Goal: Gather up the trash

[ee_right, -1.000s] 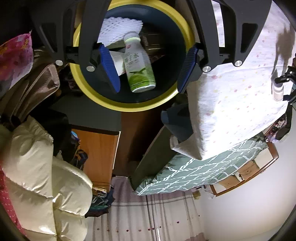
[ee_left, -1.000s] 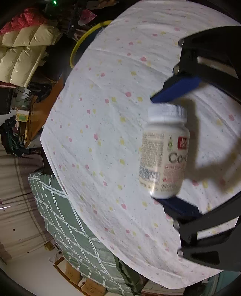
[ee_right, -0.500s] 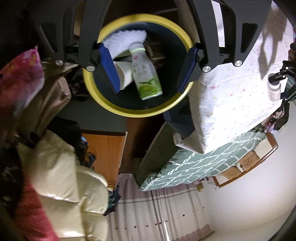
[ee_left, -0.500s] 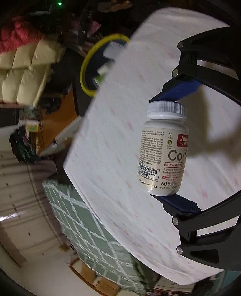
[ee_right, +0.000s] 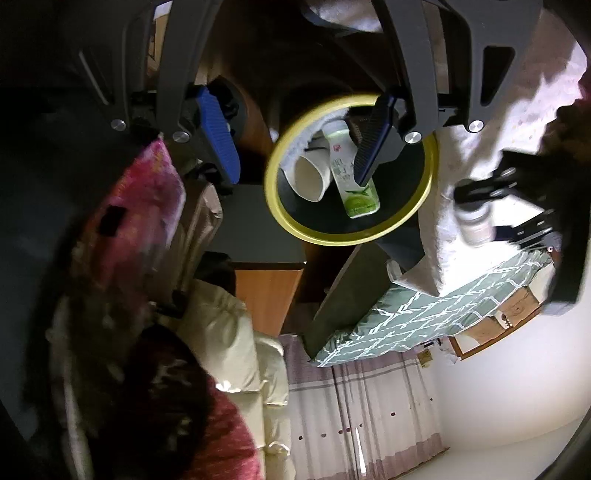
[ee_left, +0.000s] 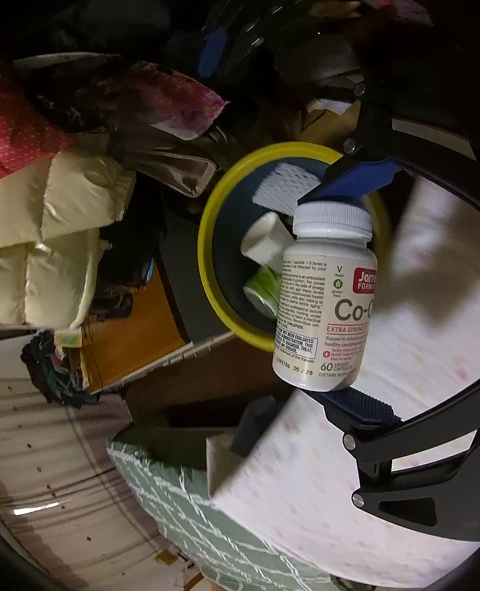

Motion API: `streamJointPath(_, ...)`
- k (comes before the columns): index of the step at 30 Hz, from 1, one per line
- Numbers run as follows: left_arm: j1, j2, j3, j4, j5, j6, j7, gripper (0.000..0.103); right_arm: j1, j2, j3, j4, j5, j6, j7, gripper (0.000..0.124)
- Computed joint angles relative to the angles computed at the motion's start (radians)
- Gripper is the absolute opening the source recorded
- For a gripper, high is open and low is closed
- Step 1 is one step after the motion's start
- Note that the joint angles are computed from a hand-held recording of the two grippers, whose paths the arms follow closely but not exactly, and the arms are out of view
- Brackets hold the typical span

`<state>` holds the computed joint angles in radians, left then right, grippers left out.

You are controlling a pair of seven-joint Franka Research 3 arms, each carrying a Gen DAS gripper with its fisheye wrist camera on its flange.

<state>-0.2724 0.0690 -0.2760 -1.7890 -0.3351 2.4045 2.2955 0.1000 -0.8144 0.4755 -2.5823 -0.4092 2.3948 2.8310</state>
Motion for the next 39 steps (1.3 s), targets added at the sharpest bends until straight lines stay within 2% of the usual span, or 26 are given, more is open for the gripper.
streamJointPath(4, -0.034, 0.073, -0.022, 0.056, 0.085, -0.01, -0.082, 0.088, 0.014, -0.026, 0.0, -0.011, 0.011, -0.022, 0.005, 0.061)
streamJointPath(6, -0.044, 0.099, -0.032, 0.074, 0.11, -0.013, -0.114, 0.093, 0.017, -0.035, 0.001, -0.014, 0.014, -0.025, 0.008, 0.062)
streamJointPath(10, -0.036, 0.102, -0.048, 0.071, 0.086, -0.006, -0.134, 0.098, 0.017, -0.045, 0.01, -0.002, 0.012, -0.034, 0.003, 0.064)
streamJointPath(13, -0.021, 0.052, -0.044, 0.028, 0.045, 0.013, -0.14, 0.098, 0.015, -0.046, 0.023, 0.013, 0.006, -0.044, 0.001, 0.065)
streamJointPath(16, 0.0, -0.082, -0.016, -0.092, -0.073, 0.083, -0.108, 0.098, 0.02, -0.036, 0.029, 0.025, 0.004, -0.033, -0.003, 0.068)
streamJointPath(19, -0.008, -0.237, 0.041, -0.234, -0.137, 0.168, -0.12, 0.098, 0.024, -0.016, 0.037, 0.04, 0.0, -0.012, -0.008, 0.069)
streamJointPath(22, -0.006, -0.381, 0.088, -0.362, -0.114, 0.242, -0.198, 0.098, 0.029, 0.011, 0.048, 0.058, -0.003, 0.021, -0.009, 0.07)
streamJointPath(26, 0.034, -0.605, 0.158, -0.54, -0.072, 0.304, -0.322, 0.098, 0.033, 0.038, 0.07, 0.091, -0.016, 0.055, -0.012, 0.074)
streamJointPath(30, 0.152, -0.778, 0.152, -0.657, 0.055, 0.349, -0.464, 0.098, 0.029, 0.06, 0.108, 0.144, -0.035, 0.057, -0.005, 0.078)
streamJointPath(32, 0.216, -0.86, 0.146, -0.699, 0.112, 0.35, -0.524, 0.098, 0.027, 0.062, 0.123, 0.164, -0.047, 0.05, -0.001, 0.079)
streamJointPath(39, 0.271, -1.047, 0.212, -0.786, 0.235, 0.265, -0.612, 0.098, 0.026, 0.061, 0.181, 0.254, -0.089, -0.024, 0.01, 0.084)
